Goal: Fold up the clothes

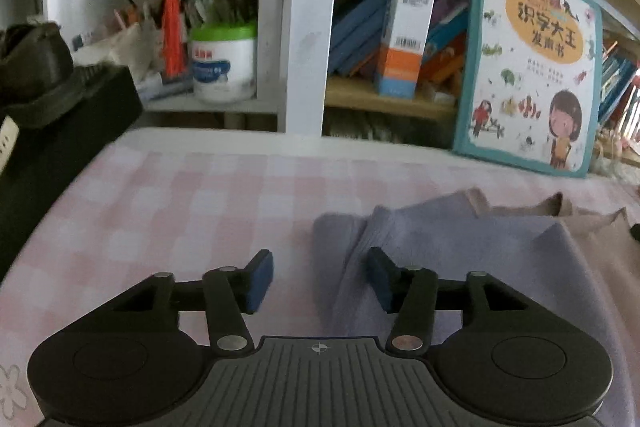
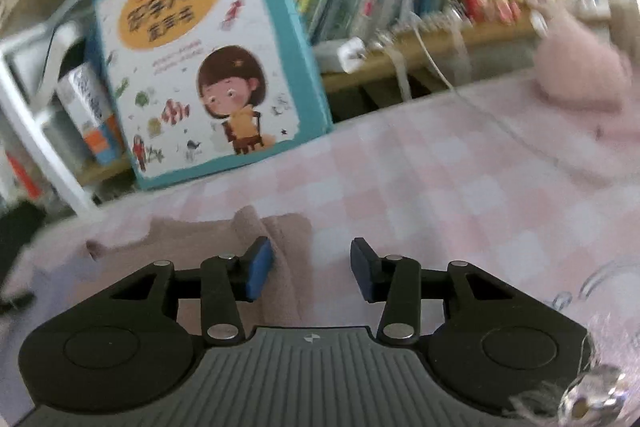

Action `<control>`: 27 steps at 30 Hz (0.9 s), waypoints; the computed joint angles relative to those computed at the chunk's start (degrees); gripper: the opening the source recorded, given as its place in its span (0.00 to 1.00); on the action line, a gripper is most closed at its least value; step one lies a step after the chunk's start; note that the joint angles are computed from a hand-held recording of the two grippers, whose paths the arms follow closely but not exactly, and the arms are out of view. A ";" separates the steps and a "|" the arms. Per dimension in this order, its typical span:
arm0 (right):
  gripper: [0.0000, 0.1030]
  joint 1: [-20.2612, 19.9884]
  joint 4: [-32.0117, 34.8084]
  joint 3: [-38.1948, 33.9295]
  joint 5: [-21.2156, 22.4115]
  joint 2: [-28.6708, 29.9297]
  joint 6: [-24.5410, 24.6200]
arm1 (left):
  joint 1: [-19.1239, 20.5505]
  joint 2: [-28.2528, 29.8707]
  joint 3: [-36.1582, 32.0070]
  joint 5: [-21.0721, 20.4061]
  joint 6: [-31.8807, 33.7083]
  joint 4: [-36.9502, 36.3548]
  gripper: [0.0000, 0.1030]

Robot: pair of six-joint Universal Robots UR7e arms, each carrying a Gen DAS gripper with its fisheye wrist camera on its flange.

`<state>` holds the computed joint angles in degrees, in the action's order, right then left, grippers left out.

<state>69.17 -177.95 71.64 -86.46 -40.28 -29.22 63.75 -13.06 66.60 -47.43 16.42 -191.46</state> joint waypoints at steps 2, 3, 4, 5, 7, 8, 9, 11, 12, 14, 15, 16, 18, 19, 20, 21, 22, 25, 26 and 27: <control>0.39 -0.14 -0.46 0.41 0.10 -0.25 0.49 | -0.01 -0.15 0.35 0.38 -0.03 -0.42 0.61; 0.39 0.04 -1.62 0.81 -0.59 -0.27 -0.27 | -0.10 -0.30 0.64 0.72 -0.17 -0.82 0.62; 0.39 0.35 -3.58 1.29 -1.83 -0.20 -1.44 | -0.28 -0.44 1.01 1.23 -0.25 -1.66 0.62; 0.36 0.66 -5.58 1.73 -3.07 -0.10 -2.66 | -0.56 -0.46 1.36 1.91 0.30 -3.21 0.62; 0.35 1.12 -9.93 3.09 -4.64 -0.31 -6.44 | -1.38 -0.11 1.87 3.51 3.33 -8.21 0.61; 0.35 1.08 -11.17 3.88 -3.90 -0.77 -7.44 | -1.83 0.03 2.19 3.71 5.45 -11.10 0.61; 0.35 1.03 -12.35 4.65 -3.10 -1.24 -8.38 | -2.24 -0.25 3.14 2.66 7.19 -13.63 0.61; 0.35 1.10 -14.62 6.10 -1.17 -2.05 -10.48 | -2.79 -1.59 5.91 -1.46 9.26 -16.85 0.57; 0.35 1.22 -15.70 6.78 -0.03 -2.39 -11.64 | -2.99 -2.31 7.13 -3.60 9.78 -16.95 0.46; 0.35 1.71 -15.89 8.02 1.93 -2.93 -13.98 | -3.22 -3.55 8.65 -7.57 9.90 -13.29 0.27; 0.30 1.97 -15.27 8.61 2.86 -3.23 -15.18 | -3.39 -3.66 8.64 -8.62 9.90 -10.84 0.22; 0.25 2.24 -14.59 9.17 3.76 -3.53 -16.39 | -3.52 -3.55 8.39 -9.49 10.01 -8.73 0.19; 0.12 2.95 -11.39 8.92 3.09 -3.14 -18.78 | -3.71 -2.34 6.82 -9.56 10.66 -5.99 0.16; 0.11 3.36 -10.10 8.39 2.10 -2.59 -19.91 | -3.67 -1.51 5.58 -8.88 10.94 -4.95 0.16; 0.09 3.77 -8.79 7.81 1.09 -2.01 -21.00 | -3.51 -0.89 4.57 -8.25 10.64 -4.14 0.16; 0.08 4.04 -8.42 6.73 -0.38 -1.07 -21.38 | -3.24 -0.39 3.58 -7.53 9.69 -3.52 0.16; 0.08 4.30 -8.07 5.60 -1.88 -0.09 -21.72 | -2.89 0.17 2.30 -6.62 8.40 -2.94 0.16; 0.08 4.17 -7.13 1.51 -5.59 2.50 -19.52 | -1.59 1.07 -0.71 -3.67 4.15 -1.21 0.16; 0.05 3.81 -6.51 0.40 -5.85 2.98 -17.95 | -1.04 0.98 -1.22 -3.15 2.39 -0.27 0.16; 0.05 3.28 -5.61 0.28 -4.62 2.68 -15.95 | -0.38 0.56 -1.18 -3.39 0.34 0.91 0.16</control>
<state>72.45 -183.56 71.92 -91.08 -37.60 -45.17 63.37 -12.50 65.42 -50.81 16.76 -190.55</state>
